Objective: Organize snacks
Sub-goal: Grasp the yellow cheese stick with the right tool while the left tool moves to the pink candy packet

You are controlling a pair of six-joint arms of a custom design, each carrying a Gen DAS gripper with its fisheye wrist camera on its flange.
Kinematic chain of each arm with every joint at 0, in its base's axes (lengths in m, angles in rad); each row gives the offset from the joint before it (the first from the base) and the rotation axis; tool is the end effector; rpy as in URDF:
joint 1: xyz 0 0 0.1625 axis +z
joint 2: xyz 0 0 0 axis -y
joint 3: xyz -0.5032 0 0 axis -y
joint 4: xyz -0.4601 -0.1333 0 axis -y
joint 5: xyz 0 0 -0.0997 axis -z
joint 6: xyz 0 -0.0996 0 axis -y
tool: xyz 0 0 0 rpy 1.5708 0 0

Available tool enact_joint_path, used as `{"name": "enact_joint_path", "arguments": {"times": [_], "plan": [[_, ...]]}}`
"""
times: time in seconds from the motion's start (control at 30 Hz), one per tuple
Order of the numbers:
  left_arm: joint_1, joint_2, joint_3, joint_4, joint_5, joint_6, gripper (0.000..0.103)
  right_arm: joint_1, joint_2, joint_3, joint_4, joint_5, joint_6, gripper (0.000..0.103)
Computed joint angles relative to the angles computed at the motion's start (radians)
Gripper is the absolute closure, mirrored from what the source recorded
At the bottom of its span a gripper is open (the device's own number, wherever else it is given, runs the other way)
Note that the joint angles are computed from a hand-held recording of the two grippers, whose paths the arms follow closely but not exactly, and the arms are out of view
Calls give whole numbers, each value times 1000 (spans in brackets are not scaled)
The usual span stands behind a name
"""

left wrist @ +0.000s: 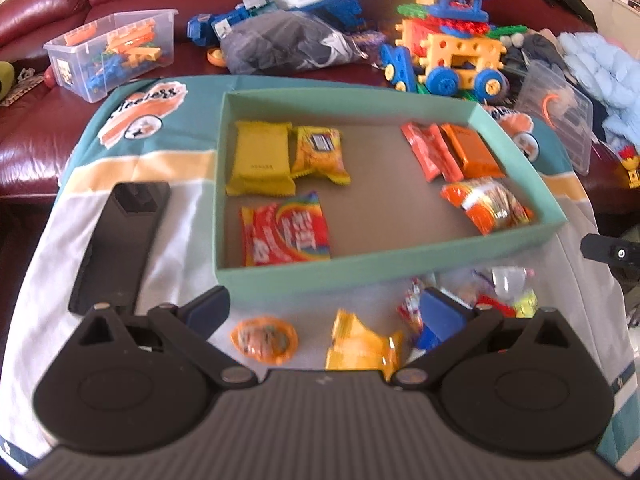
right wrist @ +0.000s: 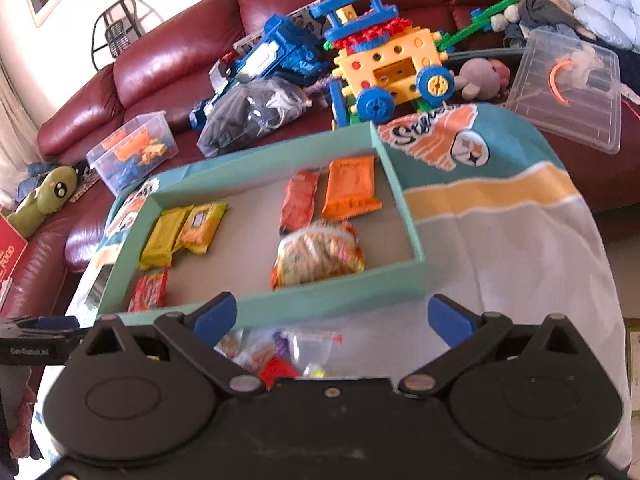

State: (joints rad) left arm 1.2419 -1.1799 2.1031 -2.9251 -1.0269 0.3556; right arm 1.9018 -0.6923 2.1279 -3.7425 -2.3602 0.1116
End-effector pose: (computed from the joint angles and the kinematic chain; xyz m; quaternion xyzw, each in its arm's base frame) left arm -0.0174 -0.6233 0.2250 0.2617 0.9057 -0.2025 0.2651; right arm 0.2446 -0.5190 0.0428 -0.0432 -0.8713 0.4028 0.2771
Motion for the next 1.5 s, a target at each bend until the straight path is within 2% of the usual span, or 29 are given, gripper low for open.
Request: {"name": "enact_joint_path", "arguments": {"times": [0.3, 0.37, 0.53, 0.6, 0.7, 0.8, 0.87, 0.93, 1.2, 1.27, 1.33, 1.4, 1.5], "plan": [[28, -83, 72, 60, -1, -6, 0, 44, 15, 55, 40, 31, 105, 2], [41, -110, 90, 85, 2, -14, 0, 53, 26, 62, 51, 51, 114, 13], [81, -177, 130, 164, 11, -58, 0, 61, 51, 67, 121, 128, 161, 50], [99, -204, 147, 175, 1, -87, 0, 59, 56, 71, 144, 162, 181, 58], [125, -237, 165, 190, -26, -146, 0, 57, 65, 71, 170, 186, 202, 64], [137, -254, 178, 188, -61, -162, 16, 52, 71, 75, 187, 208, 211, 80], [134, -251, 178, 196, -81, -158, 31, 54, 79, 72, 193, 205, 208, 81], [130, -236, 176, 196, -91, -148, 35, 58, 89, 68, 182, 199, 195, 82], [100, -108, 149, 78, -92, -83, 35, 43, 95, 64, 196, 205, 224, 82], [90, -81, 141, 51, -73, -54, 35, 43, 99, 60, 189, 204, 219, 82], [85, -76, 127, 74, -59, -57, 34, 48, 108, 52, 180, 189, 203, 83], [90, -91, 121, 103, -74, -67, 30, 57, 116, 48, 144, 174, 173, 83], [94, -122, 124, 162, -81, -45, 26, 46, 112, 53, 95, 180, 179, 83]]}}
